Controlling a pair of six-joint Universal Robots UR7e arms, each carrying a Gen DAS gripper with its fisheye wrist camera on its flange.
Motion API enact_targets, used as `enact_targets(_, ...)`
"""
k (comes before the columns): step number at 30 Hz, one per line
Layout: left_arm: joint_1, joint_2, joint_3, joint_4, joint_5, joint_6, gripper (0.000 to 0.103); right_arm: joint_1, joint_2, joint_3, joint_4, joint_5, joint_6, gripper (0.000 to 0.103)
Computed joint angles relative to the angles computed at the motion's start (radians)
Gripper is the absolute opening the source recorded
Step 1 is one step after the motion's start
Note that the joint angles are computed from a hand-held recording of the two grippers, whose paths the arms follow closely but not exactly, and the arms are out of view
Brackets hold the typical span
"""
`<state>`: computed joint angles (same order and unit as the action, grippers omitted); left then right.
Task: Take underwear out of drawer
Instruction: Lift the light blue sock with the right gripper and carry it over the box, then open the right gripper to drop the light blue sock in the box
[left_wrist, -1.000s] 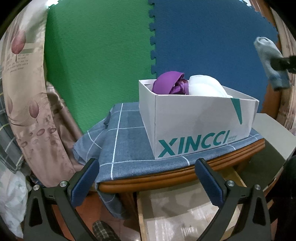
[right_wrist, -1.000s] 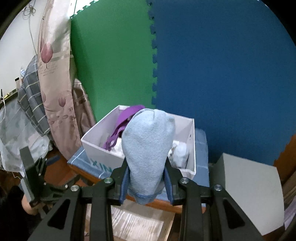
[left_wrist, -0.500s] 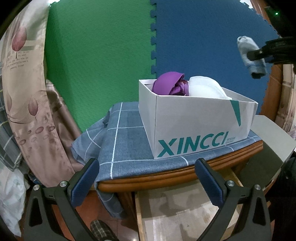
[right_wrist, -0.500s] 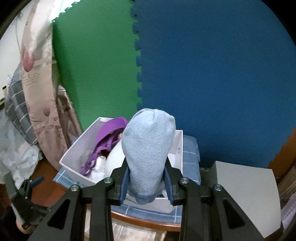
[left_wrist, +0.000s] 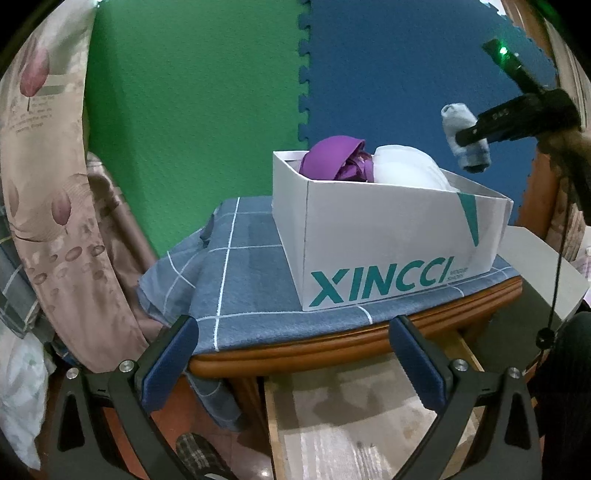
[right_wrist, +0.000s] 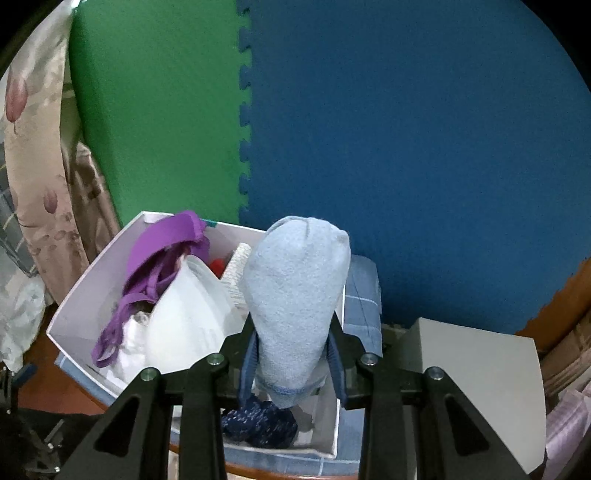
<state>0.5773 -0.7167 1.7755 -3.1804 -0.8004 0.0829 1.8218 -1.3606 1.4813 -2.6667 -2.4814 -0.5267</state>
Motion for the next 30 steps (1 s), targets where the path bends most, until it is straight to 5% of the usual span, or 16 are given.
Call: enact_targets(30,0.024,-0.011,-0.013,0.092,-0.068,-0.064,0.102,-0.073,0.119,-0.156,0.166,-0.009,0.067,0.034)
